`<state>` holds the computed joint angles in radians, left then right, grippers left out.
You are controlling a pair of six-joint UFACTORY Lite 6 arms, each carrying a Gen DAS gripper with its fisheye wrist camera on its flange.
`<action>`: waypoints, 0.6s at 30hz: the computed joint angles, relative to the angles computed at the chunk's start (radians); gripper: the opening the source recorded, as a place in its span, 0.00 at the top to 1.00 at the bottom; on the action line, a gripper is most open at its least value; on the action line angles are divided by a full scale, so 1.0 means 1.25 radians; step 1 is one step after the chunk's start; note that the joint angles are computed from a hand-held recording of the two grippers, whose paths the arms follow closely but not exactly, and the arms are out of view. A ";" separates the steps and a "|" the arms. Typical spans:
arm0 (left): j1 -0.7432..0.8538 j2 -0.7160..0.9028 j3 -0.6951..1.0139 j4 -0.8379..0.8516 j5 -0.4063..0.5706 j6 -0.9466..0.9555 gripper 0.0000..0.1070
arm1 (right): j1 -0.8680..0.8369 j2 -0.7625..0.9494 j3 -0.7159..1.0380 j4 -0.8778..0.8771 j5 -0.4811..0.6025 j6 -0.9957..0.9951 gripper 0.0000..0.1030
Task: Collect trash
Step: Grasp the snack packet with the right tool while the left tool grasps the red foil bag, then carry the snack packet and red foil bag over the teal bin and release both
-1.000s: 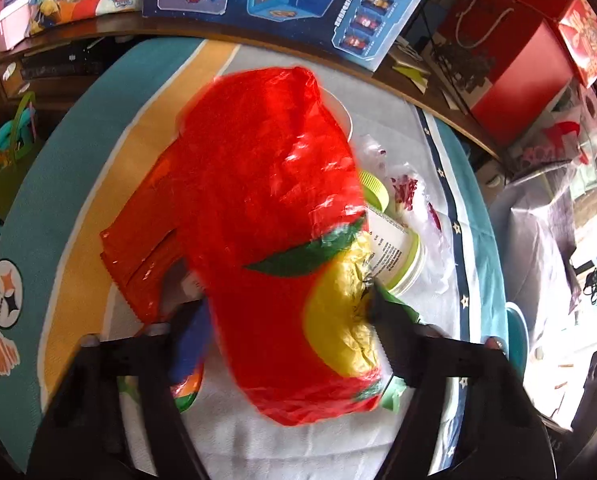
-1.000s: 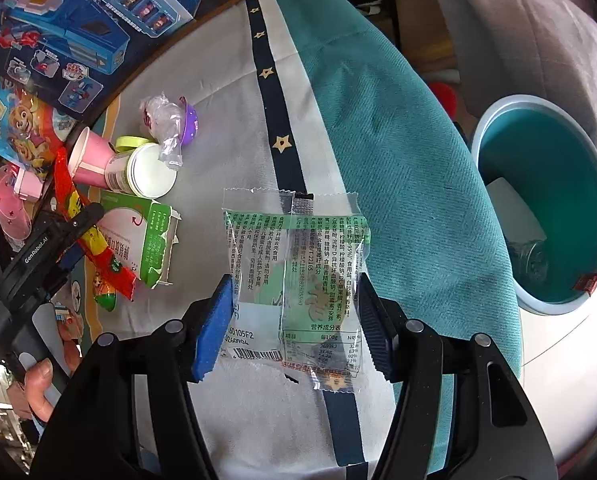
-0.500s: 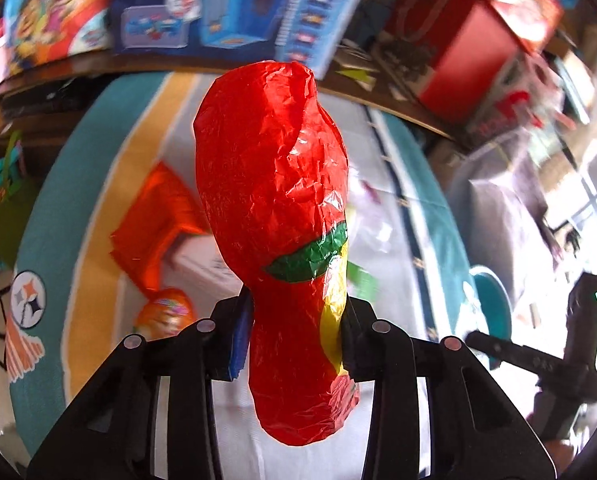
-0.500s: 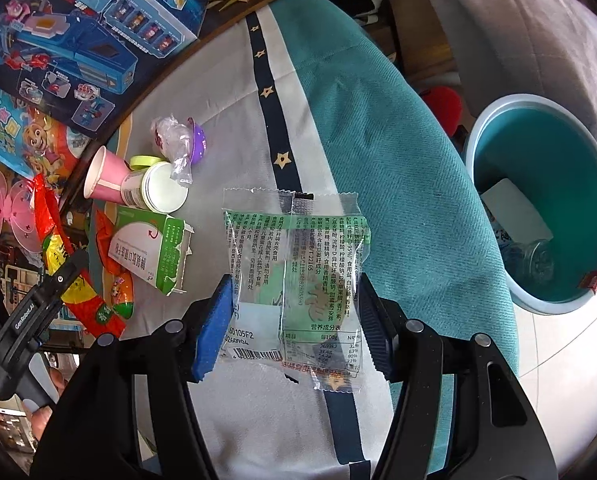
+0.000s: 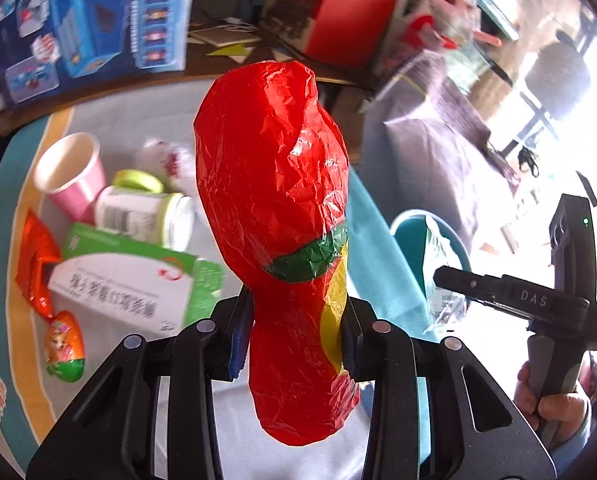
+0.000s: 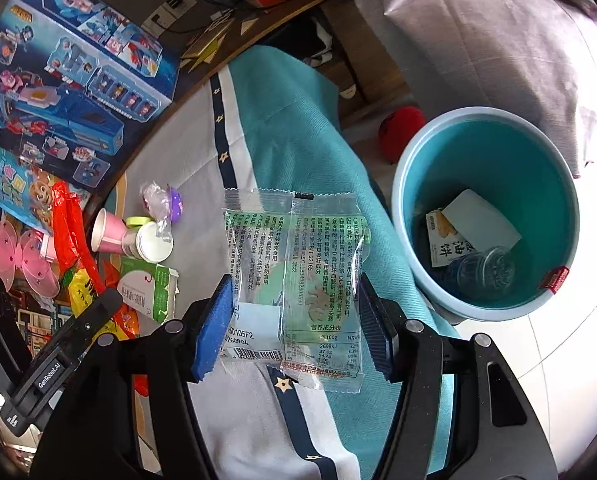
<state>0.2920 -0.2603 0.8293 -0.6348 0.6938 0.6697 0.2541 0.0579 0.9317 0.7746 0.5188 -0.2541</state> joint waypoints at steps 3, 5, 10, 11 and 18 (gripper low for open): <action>-0.096 0.042 0.037 0.031 -0.022 -0.063 0.65 | -0.069 -0.024 -0.028 0.046 0.012 -0.066 0.44; -0.152 0.071 0.059 0.051 -0.037 -0.095 0.65 | -0.134 -0.037 -0.049 0.080 0.026 -0.119 0.44; -0.318 0.165 0.131 0.120 -0.070 -0.208 0.65 | -0.310 -0.053 -0.094 0.146 0.070 -0.248 0.44; -0.349 0.185 0.145 0.134 -0.076 -0.232 0.65 | -0.341 -0.047 -0.096 0.154 0.078 -0.270 0.44; -0.519 0.370 0.284 0.192 -0.100 -0.354 0.65 | -0.513 0.026 -0.075 0.174 0.131 -0.383 0.44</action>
<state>-0.3568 0.2021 1.1848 -0.3952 0.5691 0.2276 -0.3871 0.0901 0.8374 0.9918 0.6826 -0.7329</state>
